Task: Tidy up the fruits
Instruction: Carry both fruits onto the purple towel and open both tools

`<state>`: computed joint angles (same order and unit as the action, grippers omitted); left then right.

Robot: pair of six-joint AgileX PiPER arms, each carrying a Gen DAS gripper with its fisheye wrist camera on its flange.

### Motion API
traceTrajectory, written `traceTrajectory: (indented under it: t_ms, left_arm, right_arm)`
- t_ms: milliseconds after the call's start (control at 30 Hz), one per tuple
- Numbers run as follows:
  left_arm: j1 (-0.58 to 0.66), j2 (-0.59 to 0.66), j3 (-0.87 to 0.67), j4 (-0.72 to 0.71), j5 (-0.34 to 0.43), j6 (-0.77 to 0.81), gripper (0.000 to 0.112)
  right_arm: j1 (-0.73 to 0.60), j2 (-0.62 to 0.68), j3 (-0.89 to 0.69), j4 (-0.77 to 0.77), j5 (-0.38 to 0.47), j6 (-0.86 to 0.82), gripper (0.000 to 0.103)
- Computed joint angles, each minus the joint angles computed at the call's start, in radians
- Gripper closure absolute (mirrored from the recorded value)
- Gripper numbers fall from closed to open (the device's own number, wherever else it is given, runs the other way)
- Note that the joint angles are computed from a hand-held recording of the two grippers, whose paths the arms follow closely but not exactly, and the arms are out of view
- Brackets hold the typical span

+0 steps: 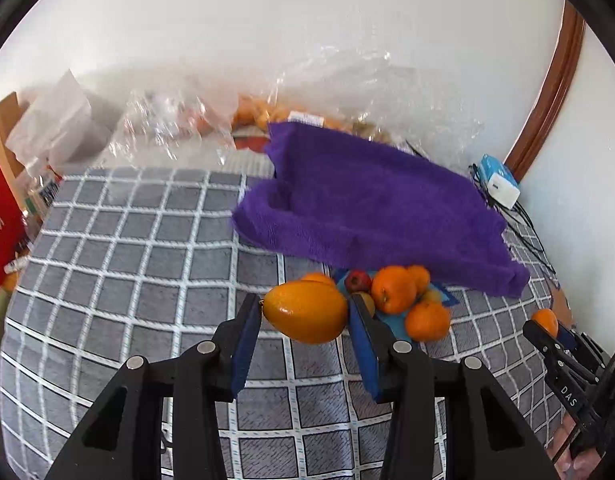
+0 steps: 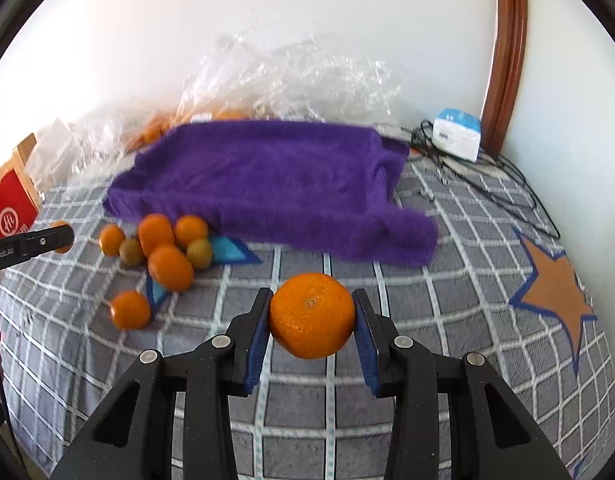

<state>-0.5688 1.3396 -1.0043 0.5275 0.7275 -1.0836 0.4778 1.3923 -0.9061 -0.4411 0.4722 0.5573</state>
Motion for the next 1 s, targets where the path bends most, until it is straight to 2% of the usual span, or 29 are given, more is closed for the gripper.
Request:
traceTrajectory:
  t_ms: [267,600,1000]
  left_arm:
    - [0.015,0.022,-0.186,0.015,0.136,0.045,0.07]
    - [0.099,0.143,-0.388,-0.044,0.148,0.161,0.07]
    - [0.169,0.41,-0.674,-0.123,0.146,0.294,0.07]
  right_arm:
    - [-0.035,0.05,-0.189,0.095,0.065,-0.128,0.064]
    - [-0.092,0.17,-0.417,0.162,0.117,-0.21,0.064]
    - [-0.142,0.401,-0.703,0.208,0.151,-0.258,0.064]
